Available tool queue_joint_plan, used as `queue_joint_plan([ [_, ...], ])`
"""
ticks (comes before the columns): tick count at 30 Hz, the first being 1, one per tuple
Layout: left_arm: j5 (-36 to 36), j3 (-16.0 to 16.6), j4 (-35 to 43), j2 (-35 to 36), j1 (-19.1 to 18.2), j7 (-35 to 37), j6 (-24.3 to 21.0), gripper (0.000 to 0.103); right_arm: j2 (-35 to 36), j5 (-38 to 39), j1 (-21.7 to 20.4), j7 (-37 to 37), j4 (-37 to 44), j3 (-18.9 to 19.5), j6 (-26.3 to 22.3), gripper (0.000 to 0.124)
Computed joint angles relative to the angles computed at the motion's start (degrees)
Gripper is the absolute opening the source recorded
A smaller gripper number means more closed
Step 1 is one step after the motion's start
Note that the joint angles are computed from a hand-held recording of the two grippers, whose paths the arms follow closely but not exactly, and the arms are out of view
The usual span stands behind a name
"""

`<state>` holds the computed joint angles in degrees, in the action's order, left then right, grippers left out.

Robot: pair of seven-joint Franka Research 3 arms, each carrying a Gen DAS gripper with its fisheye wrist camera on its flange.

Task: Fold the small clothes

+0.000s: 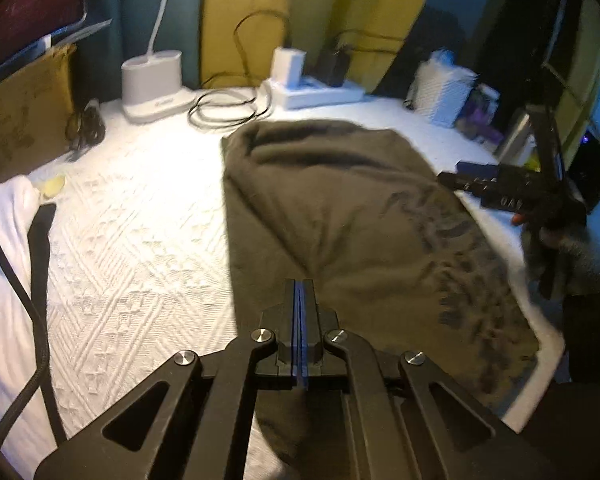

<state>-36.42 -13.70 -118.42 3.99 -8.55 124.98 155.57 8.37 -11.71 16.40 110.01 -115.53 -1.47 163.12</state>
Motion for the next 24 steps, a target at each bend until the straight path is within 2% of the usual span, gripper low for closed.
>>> queue_joint_plan([
  [1, -0.67, -0.24, -0.59, -0.62, -0.1, 0.71, 0.28, 0.005, -1.08, 0.42, 0.05, 0.0, -1.24, 0.22, 0.26, 0.067],
  [2, -1.64, -0.34, -1.07, -1.14, -0.23, 1.49, 0.14, 0.016, -2.08, 1.31, -0.05, -0.47, -2.42, 0.69, 0.42, 0.067],
  [3, -2.89, -0.37, -1.49, -1.57, -0.42, 2.29, -0.3, 0.034, -3.09, 1.72, -0.01, -0.68, -3.6, 1.12, 0.45, 0.067],
  [5, -5.37, -0.24, -2.16, -2.19, -0.97, 3.68, -1.04, 0.044, -4.7, 0.58, 0.11, 0.5, -5.57, 1.54, 0.33, 0.067],
  [13, -2.19, 0.86, -6.1, -4.06, -3.13, 0.29, -2.17, 0.044, -9.44, -2.11, -1.08, 5.88, -12.52, 4.31, 0.6, 0.068],
  [21, -5.51, 2.16, -10.3, -6.24, -4.24, 2.0, 1.06, 0.045, -11.9, -7.78, -2.73, 12.59, -16.5, 6.44, 1.2, 0.069],
  [24, -4.06, 2.42, -11.49, -6.92, -4.73, 1.23, 2.29, 0.045, -13.06, -8.91, -3.63, 14.49, -18.0, 7.07, 1.83, 0.071],
])
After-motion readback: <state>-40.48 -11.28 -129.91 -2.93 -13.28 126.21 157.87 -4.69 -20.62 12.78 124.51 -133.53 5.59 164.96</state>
